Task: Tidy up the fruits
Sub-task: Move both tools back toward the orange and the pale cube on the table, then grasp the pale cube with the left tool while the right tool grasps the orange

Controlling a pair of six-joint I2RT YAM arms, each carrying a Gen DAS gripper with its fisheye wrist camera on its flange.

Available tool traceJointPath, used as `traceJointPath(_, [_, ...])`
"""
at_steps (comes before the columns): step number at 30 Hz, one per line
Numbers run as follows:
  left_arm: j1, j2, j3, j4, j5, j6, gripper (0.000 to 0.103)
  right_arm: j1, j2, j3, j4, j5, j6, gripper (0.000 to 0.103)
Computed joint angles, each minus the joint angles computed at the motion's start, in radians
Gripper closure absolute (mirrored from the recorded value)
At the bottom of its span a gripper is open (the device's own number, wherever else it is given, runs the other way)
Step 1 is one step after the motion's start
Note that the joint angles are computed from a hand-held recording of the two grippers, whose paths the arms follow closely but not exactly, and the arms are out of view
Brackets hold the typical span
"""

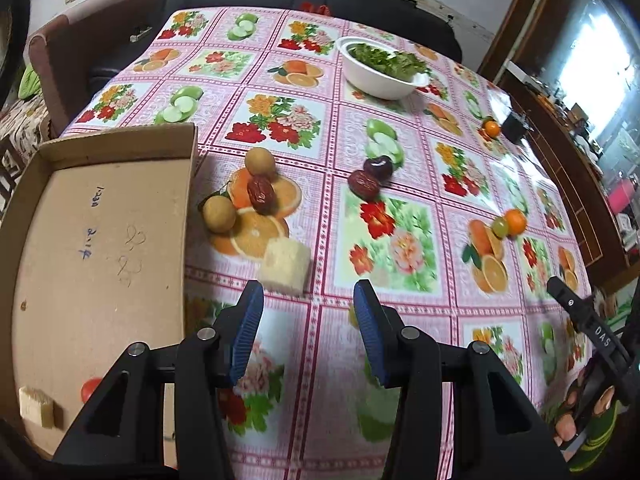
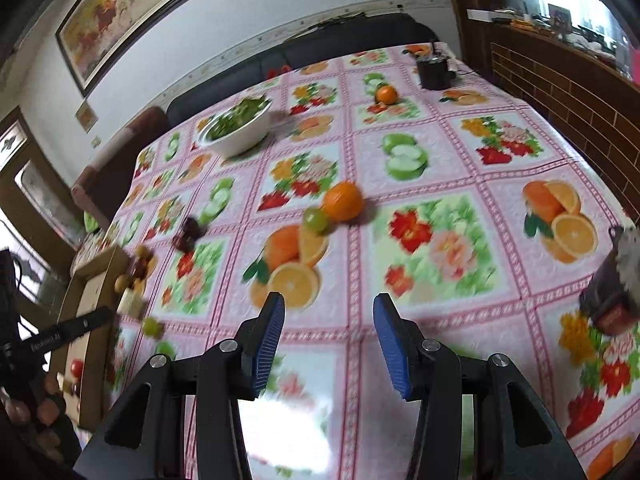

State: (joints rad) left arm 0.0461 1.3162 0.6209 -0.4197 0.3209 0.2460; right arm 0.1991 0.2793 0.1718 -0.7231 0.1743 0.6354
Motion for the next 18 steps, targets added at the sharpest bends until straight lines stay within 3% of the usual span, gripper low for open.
traceJointPath(3, [-0.035, 0.056, 0.015, 0.046, -0.042, -0.030, 0.058, -0.198, 0.114, -0.004, 0.124, -0.122, -0.128, 0.053])
traceJointPath(7, [-0.051, 0.123, 0.038, 0.083, -0.070, -0.064, 0.058, -0.324, 0.325, 0.002, 0.323, -0.197, -0.202, 0.053])
traceJointPath(13, [-0.070, 0.202, 0.062, 0.121, -0.090, -0.085, 0.058, -0.346, 0.665, 0.041, 0.599, -0.212, -0.208, 0.053])
traceJointPath(18, [-0.092, 0.210, 0.050, 0.168, -0.122, -0.105, 0.058, -0.332, 0.838, 0.087, 0.720, -0.192, -0.200, 0.053])
